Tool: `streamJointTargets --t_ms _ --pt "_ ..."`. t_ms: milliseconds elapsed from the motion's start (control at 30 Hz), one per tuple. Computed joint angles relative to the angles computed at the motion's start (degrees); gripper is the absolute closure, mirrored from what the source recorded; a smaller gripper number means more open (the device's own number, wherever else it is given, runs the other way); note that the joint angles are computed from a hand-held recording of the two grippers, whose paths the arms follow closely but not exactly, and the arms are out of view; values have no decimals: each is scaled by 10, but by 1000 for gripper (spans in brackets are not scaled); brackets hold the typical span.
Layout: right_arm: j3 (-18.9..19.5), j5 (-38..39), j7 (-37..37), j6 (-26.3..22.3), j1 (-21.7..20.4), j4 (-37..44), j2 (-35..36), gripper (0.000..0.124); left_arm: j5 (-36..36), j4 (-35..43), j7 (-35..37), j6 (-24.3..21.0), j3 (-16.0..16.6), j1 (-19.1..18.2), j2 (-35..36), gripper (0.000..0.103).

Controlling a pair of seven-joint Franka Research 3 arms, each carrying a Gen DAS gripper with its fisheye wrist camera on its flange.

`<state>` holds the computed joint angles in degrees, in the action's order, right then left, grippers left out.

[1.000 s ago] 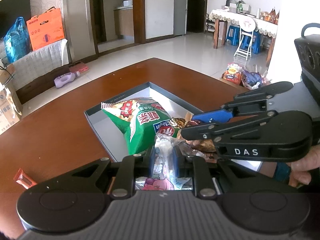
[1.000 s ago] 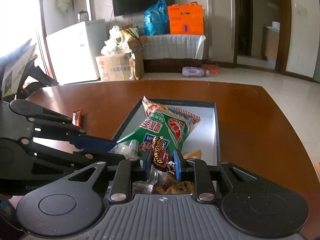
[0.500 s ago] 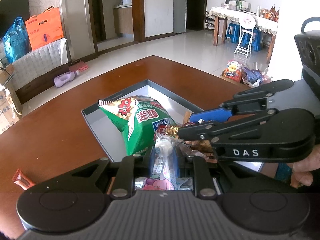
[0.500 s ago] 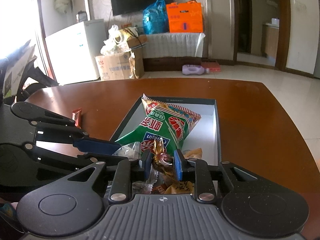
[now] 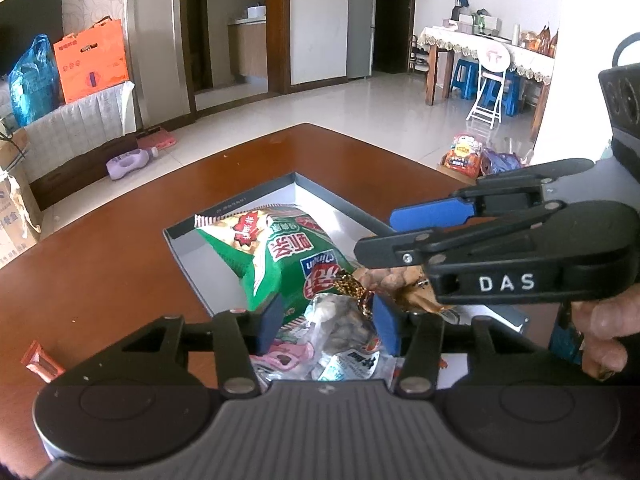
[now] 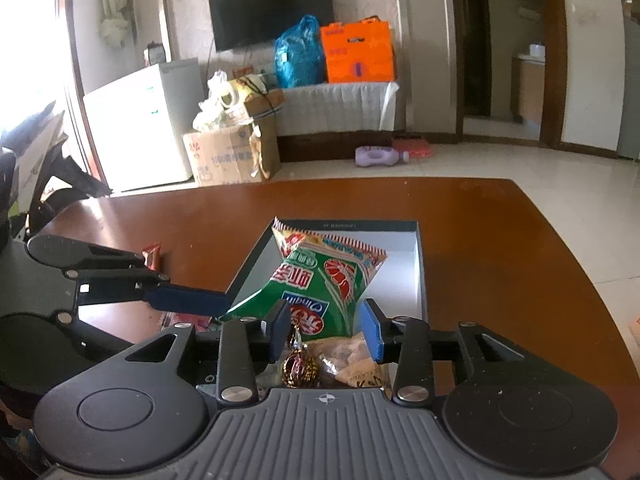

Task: Organize snacks
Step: 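Open the left tool dropping the candy packet while the right tool releases the brown candy into the box, then move the left tool to the orange bar while the right tool approaches the white candy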

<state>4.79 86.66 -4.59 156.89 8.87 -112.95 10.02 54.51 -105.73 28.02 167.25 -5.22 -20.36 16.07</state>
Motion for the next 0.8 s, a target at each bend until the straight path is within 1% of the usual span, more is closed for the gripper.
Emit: streamJointTargets --t_ms 133,233,633,800 --pt "1 8 -3 -5 0 -1 -4 82 39 -18 -50 5 14 -4 -20 54" --pt "1 12 -9 -9 3 -3 -7 81 64 -35 -83 -2 13 5 -39 54" --pt "3 15 -12 -26 15 -12 -18 79 104 -110 -151 -35 -20 65 -107 54" --pt "5 4 -12 -34 25 -19 -24 79 119 -137 -184 -46 -26 89 -130 54"
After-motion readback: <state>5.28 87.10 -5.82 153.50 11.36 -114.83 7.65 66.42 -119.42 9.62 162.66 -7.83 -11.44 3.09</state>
